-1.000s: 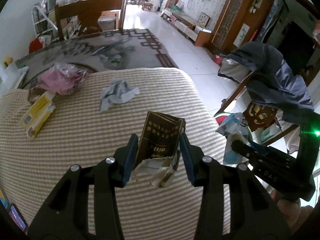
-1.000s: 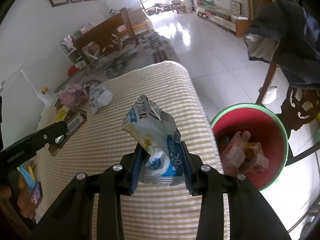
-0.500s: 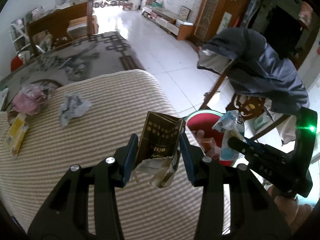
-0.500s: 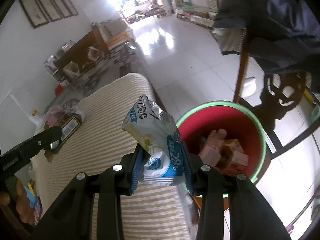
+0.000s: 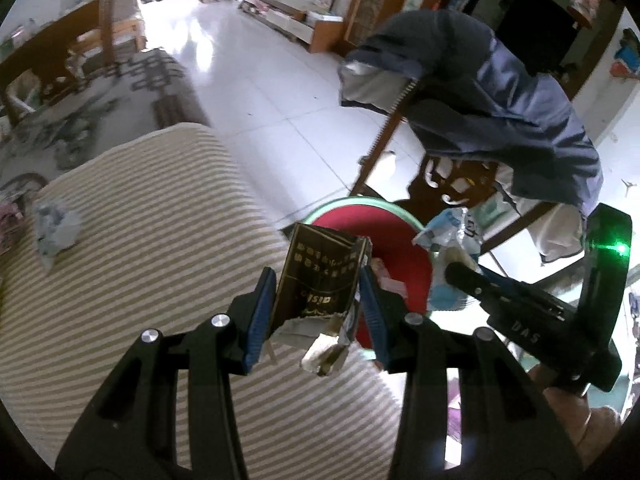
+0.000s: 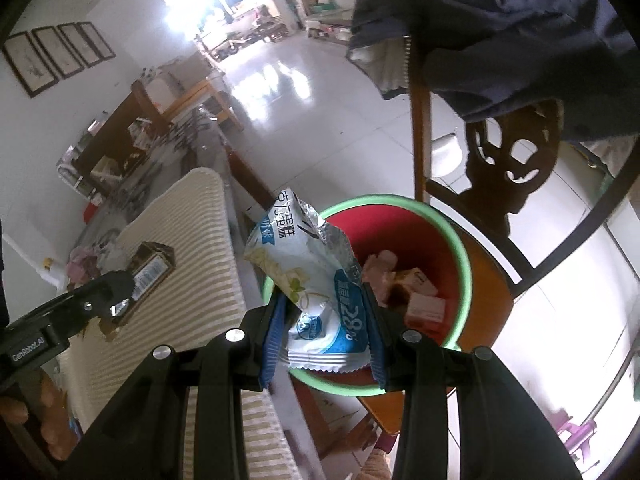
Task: Collect trash
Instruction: 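Carry the brown box and snack bag to the red bucket and release both, then return to the table and grasp the yellow-white toothpaste box with the left gripper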
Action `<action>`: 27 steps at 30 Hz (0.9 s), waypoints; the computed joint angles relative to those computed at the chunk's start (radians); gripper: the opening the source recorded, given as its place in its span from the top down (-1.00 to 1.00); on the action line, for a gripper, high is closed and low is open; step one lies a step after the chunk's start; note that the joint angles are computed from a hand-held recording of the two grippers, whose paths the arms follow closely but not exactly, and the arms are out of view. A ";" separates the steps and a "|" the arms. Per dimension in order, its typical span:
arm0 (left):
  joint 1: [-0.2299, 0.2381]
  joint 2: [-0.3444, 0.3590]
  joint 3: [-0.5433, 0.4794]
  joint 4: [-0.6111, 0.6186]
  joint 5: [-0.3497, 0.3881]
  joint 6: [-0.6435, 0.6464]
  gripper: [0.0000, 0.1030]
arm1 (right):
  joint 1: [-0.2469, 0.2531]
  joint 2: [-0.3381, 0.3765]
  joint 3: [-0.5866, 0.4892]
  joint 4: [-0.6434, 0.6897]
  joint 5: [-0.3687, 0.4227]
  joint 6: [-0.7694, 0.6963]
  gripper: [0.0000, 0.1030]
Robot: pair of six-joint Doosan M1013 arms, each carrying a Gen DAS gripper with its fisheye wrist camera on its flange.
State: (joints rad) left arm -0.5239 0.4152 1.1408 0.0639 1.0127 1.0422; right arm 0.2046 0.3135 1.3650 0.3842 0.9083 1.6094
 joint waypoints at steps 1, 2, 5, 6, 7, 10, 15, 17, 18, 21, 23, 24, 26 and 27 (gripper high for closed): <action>-0.002 0.009 -0.012 -0.016 0.002 0.015 0.20 | -0.004 -0.001 0.002 -0.001 -0.002 0.004 0.29; -0.003 0.018 -0.023 -0.024 0.005 0.026 0.20 | -0.006 -0.002 0.005 -0.003 -0.004 0.009 0.28; -0.009 0.040 -0.051 -0.048 0.013 0.059 0.17 | -0.015 -0.006 0.013 -0.004 -0.015 0.021 0.25; -0.010 0.044 -0.055 -0.049 0.013 0.062 0.10 | -0.016 -0.008 0.016 -0.009 -0.018 0.030 0.14; -0.013 0.048 -0.061 -0.045 0.015 0.060 -0.18 | -0.018 -0.008 0.017 -0.009 -0.020 0.038 -0.01; -0.015 0.041 -0.045 -0.030 -0.008 0.043 -0.35 | -0.031 -0.014 0.033 0.031 -0.038 0.057 -0.54; -0.002 0.014 0.002 0.007 0.004 -0.016 -0.40 | -0.021 -0.006 0.018 0.013 -0.017 0.068 -0.54; 0.007 -0.015 0.046 0.066 0.001 -0.074 -0.43 | -0.013 -0.003 0.011 0.011 -0.014 0.055 -0.54; 0.011 -0.026 0.061 0.088 0.003 -0.093 -0.44 | -0.010 -0.001 0.008 0.012 -0.013 0.047 -0.54; 0.038 -0.072 0.128 0.217 0.035 -0.192 -0.51 | 0.003 0.005 -0.001 0.023 -0.008 0.034 -0.55; 0.066 -0.107 0.175 0.307 0.081 -0.263 -0.54 | 0.012 0.011 -0.008 0.025 0.000 0.031 -0.56; 0.084 -0.124 0.199 0.344 0.111 -0.292 -0.54 | 0.017 0.012 -0.010 0.025 0.004 0.031 -0.56; 0.117 -0.150 0.238 0.415 0.166 -0.328 -0.54 | 0.031 0.016 -0.015 0.019 0.011 0.032 -0.56; 0.131 -0.160 0.254 0.451 0.196 -0.338 -0.55 | 0.041 0.017 -0.017 0.015 0.016 0.034 -0.56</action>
